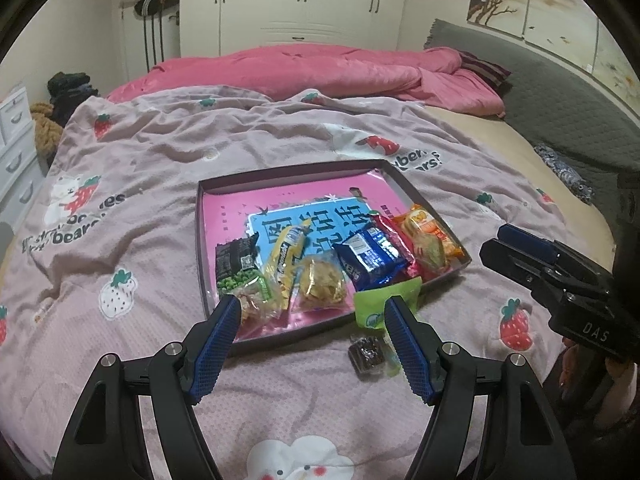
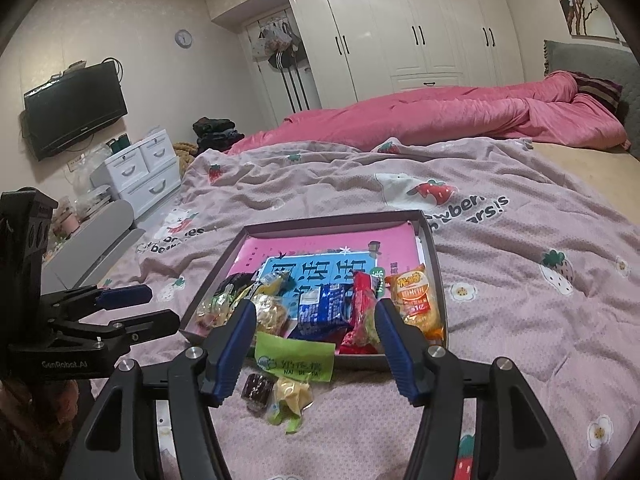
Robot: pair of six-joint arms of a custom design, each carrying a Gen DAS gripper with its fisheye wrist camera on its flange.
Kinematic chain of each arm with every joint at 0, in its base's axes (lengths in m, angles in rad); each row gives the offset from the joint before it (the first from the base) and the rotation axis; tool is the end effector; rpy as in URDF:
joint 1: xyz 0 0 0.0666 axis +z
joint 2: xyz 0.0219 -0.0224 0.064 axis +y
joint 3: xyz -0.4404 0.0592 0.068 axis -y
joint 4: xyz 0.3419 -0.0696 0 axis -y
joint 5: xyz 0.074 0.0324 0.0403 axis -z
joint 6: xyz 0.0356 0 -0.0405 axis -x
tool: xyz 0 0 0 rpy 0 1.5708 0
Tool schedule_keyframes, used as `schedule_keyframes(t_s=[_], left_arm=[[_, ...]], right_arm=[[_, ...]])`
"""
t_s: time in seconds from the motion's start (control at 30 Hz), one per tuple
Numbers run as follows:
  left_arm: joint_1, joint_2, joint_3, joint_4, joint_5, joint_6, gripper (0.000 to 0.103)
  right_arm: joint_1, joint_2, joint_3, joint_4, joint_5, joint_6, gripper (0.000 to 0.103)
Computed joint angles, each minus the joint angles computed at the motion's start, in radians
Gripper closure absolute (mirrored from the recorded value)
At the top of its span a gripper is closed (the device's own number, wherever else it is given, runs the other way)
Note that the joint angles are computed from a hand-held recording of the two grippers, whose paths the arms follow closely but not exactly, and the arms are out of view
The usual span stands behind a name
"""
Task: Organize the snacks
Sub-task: 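Pull both open tools back from the tray, then move the left tool to the dark chocolate piece while the right tool reaches the green bag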
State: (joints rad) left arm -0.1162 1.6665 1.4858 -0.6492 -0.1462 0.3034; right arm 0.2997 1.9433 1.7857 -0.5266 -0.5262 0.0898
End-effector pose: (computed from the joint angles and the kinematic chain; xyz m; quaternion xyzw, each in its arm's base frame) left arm 0.5385 -0.0580 0.4203 -0.1132 0.9231 -0.0086 0.3673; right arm 0.6295 0.2128 0.3960 -0.2782 0.8342 0.2770 0.3873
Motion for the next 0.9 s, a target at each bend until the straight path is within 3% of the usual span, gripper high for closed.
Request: schedule_keyframes(t_s=[0.4, 0.9], left_arm=[[-0.012, 0.004, -0.005, -0.036, 0.044, 0.015, 0.027], [-0.025, 0.074, 0.009, -0.106, 0.122, 0.011, 0.027]], right_arm=[[-0.004, -0.025, -0.039, -0.024, -0.006, 0.024, 0.042], [0.003, -0.004, -0.028, -0.138, 0.032, 0.076, 0.042]])
